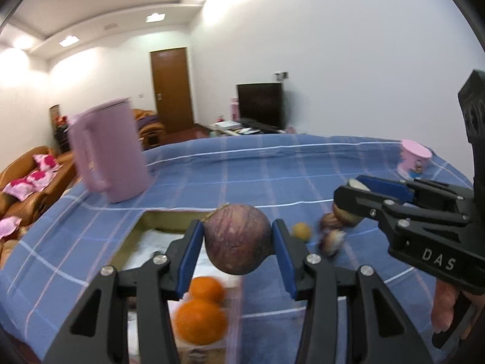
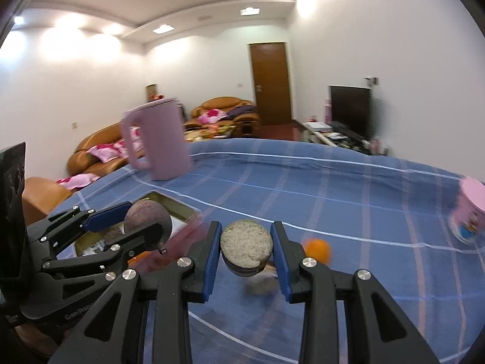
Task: Organize fruits
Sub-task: 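Carry the purple fruit in the left gripper over the tin while the right gripper carries the bread slice, then open the left gripper to drop the purple fruit into the tin while the right gripper releases the slice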
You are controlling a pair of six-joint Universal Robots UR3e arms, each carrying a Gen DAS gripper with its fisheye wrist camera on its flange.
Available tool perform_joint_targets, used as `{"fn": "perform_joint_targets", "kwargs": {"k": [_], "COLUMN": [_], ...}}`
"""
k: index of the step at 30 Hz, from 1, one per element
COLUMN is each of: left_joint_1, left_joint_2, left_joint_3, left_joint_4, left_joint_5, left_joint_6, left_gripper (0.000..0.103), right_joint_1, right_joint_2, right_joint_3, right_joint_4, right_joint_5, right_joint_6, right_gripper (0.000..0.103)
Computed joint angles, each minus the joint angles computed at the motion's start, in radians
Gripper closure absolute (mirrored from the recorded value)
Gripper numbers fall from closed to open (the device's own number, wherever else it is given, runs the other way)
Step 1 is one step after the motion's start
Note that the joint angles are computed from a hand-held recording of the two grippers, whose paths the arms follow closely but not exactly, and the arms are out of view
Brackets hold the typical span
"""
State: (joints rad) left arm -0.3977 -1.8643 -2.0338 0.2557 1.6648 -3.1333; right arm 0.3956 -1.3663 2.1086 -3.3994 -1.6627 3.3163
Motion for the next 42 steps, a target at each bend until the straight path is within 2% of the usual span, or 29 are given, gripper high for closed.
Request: {"fn": "perform_joint_targets", "kwargs": {"k": [7,11,19,30,32,35,37,39,42], "left_joint_1": [0.135,0.203,0.298,0.327,0.325,0.297,0.290,0.300,0.305], "left_joint_2": [0.097,0.139,0.135,0.098,0.100,0.089,0.093,0.105,0.140], "left_joint_3": [-0.191,-0.282,-0.367,-0.399,-0.405,-0.412,-0.423,-0.438,-0.445], "left_joint_4": [0.072,0.120,0.179,0.208,0.208,0.258,0.282,0.299,0.284], "left_joint_5": [-0.035,-0.056,-0.089,-0.098,-0.099,-0.038,-0.010,-0.013,-0.028], "left_joint_6": [-0.004,0.001,0.017,0.029,0.031,0.033,0.023,0.019,0.013], "left_gripper": [0.055,0.055,0.055,0.054,0.052,0.050,0.036,0.031,0.028], "right_joint_1": [0.140,0.183,0.216,0.250,0.254,0.254,0.249,0.252,0.251], "right_joint_2": [0.207,0.283,0.354,0.451,0.462,0.467,0.463,0.462,0.441], "right_joint_3": [-0.306,-0.413,-0.497,-0.625,-0.648,-0.658,-0.656,-0.656,-0.626], "right_joint_4": [0.109,0.152,0.204,0.296,0.320,0.327,0.328,0.317,0.287], "right_joint_5": [-0.015,-0.014,0.012,0.028,0.035,0.046,0.069,0.063,0.051], "right_joint_6": [-0.013,-0.016,-0.022,-0.047,-0.054,-0.054,-0.048,-0.053,-0.039], "right_gripper": [0.068,0.068,0.068,0.068,0.068,0.068,0.068,0.068,0.057]}}
